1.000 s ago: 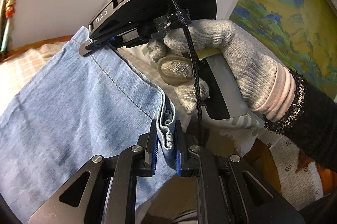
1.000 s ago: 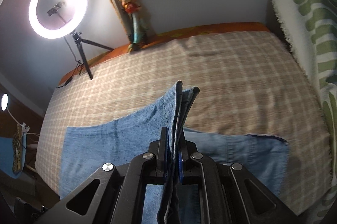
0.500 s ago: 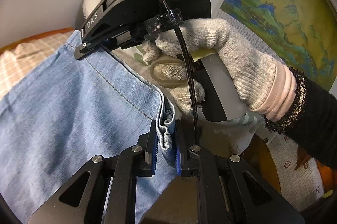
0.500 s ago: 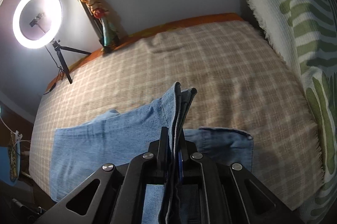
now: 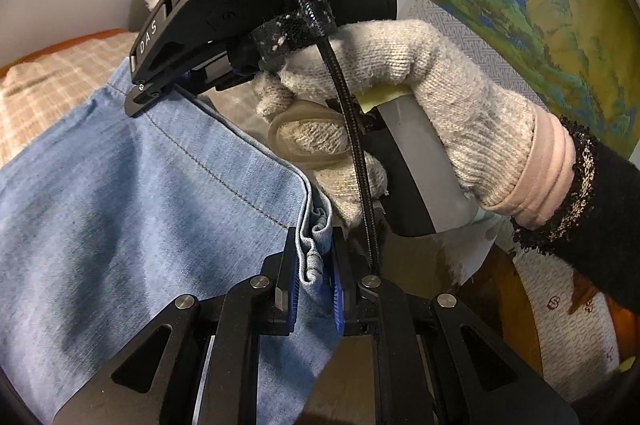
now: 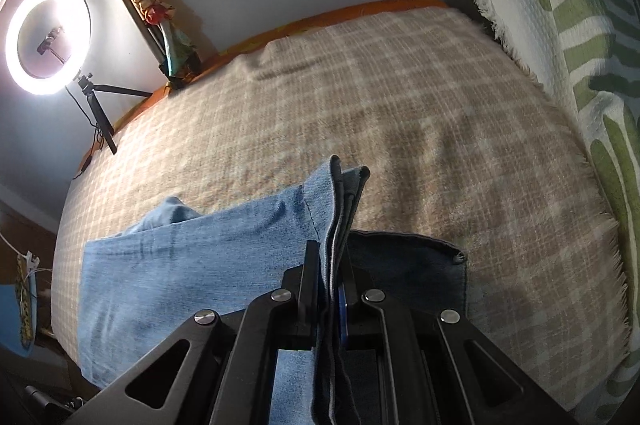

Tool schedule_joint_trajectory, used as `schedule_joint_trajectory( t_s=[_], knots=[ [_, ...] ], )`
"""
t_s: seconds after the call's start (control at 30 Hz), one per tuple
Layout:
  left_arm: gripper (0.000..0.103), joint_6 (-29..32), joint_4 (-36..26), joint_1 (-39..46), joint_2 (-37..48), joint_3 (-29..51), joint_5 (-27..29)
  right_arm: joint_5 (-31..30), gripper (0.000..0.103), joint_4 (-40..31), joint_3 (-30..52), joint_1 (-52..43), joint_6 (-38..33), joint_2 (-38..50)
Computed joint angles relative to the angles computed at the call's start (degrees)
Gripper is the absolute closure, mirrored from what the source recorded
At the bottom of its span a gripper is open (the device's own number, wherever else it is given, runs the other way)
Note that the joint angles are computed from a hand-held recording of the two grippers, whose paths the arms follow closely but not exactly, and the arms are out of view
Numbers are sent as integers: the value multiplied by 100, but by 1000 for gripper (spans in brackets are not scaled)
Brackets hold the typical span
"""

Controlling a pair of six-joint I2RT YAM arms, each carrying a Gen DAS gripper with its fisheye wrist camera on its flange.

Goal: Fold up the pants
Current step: 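Lower the held hems onto the jeans' waistband with both tools, then open both tools and release the folded jeans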

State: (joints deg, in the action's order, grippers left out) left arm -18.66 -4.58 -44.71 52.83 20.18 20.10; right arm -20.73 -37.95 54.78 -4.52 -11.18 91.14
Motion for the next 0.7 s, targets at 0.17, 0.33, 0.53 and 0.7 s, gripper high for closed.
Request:
schedule_joint_trajectory(
  t_s=[0.17, 0.33, 0.53, 0.7],
  knots=[
    [92, -32, -68, 88, 108, 78, 114, 11, 99, 185, -33, -23, -25, 244],
    [91, -104, -291, -16, 186, 278, 84, -1, 99, 186, 39, -26, -68, 378],
    [82, -124, -614, -181, 112, 378, -60, 145, 97, 66, 132, 59, -123, 389],
    [82, -112, -910, -327, -186, 347, -157, 567, 77, 30, 160, 45, -40, 251]
  ],
)
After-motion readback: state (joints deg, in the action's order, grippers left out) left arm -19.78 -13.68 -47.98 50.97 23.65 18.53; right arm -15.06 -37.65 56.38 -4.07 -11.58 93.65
